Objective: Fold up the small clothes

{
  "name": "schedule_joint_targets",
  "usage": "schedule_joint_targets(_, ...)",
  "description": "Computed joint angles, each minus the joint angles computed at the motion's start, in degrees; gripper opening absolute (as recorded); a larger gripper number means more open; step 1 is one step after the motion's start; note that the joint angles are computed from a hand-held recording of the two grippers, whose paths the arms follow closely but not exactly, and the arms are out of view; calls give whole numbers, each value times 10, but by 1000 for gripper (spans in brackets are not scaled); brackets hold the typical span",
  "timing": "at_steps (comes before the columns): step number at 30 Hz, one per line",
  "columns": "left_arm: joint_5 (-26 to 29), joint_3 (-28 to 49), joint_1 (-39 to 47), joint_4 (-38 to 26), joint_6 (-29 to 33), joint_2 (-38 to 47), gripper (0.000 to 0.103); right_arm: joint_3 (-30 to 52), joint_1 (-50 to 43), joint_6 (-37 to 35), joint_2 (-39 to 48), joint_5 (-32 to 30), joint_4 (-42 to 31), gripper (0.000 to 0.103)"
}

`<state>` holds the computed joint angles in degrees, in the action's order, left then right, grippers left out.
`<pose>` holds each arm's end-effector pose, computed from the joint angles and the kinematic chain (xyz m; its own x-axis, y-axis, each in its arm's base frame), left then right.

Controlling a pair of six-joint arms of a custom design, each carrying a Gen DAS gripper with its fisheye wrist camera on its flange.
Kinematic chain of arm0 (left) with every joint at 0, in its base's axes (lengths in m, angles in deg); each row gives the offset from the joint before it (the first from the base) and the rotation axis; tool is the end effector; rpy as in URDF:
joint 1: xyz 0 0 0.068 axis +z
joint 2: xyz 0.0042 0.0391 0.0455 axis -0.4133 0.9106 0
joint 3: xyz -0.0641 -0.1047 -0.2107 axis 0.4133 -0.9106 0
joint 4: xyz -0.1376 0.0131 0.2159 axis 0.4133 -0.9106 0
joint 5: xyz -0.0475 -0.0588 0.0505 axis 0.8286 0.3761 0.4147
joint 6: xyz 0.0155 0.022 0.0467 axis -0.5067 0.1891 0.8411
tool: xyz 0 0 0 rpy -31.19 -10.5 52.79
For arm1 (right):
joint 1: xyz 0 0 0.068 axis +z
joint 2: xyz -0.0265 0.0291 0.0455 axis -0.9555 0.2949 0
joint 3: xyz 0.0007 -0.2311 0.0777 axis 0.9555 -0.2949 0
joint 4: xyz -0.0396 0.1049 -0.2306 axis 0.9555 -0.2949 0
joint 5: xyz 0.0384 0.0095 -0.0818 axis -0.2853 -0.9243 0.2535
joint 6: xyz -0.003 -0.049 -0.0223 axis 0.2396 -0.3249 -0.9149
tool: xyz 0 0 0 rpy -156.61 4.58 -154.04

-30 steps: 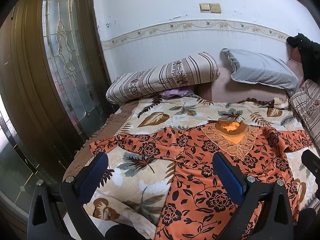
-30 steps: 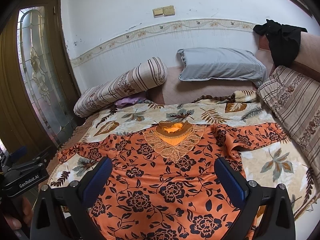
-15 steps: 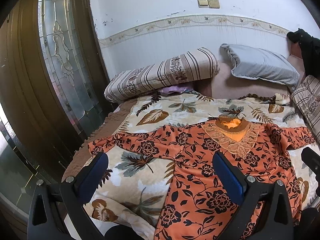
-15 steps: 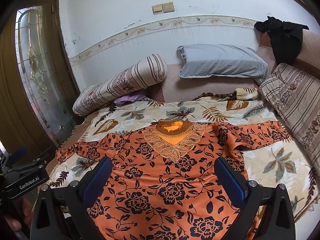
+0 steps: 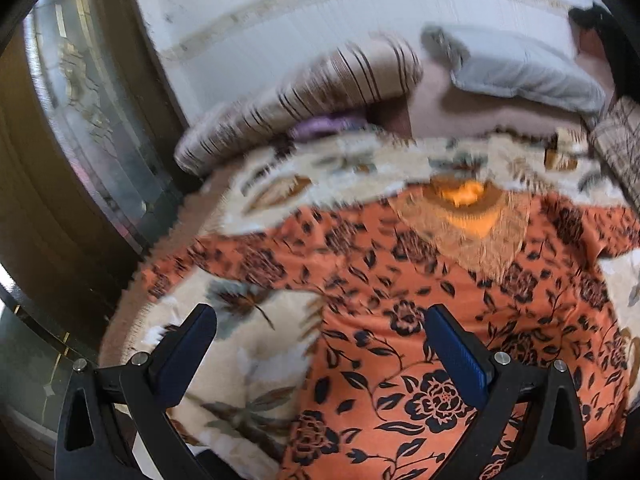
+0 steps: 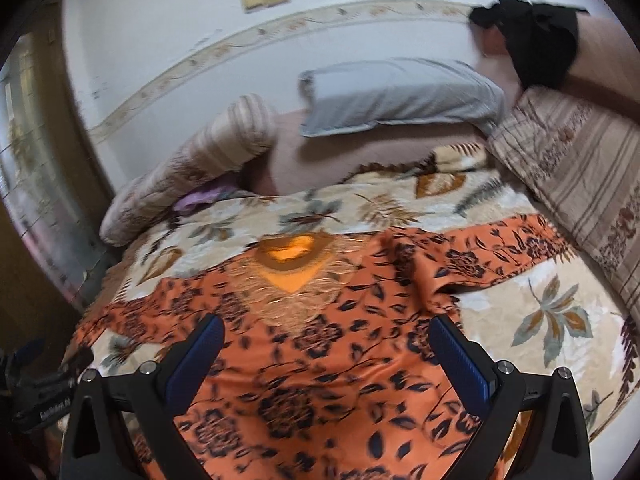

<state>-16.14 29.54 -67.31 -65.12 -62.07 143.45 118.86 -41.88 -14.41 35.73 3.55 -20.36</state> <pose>0.2099 -0.1648 0.2735 -0.7391 0.1260 -0.6617 -0.0619 0.9655 0.2530 0.1831 0.0939 0.2944 -0.5995 0.2719 -0.7528 0.1485 0.9620 0.2291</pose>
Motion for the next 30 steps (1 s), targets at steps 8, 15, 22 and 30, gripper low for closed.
schedule_joint_targets(8,123,17,43,67,24,228,103,-32,-454,-127,155,-350,171,103)
schedule_joint_targets(15,158,-38,44,132,12,240,103,46,-744,29,432,-589,309,102)
schedule_joint_targets(22,222,-138,84,230,6,170,103,151,-782,99,572,-613,376,88)
schedule_joint_targets(30,192,-152,65,241,-19,163,103,263,-707,-2,635,-431,302,52)
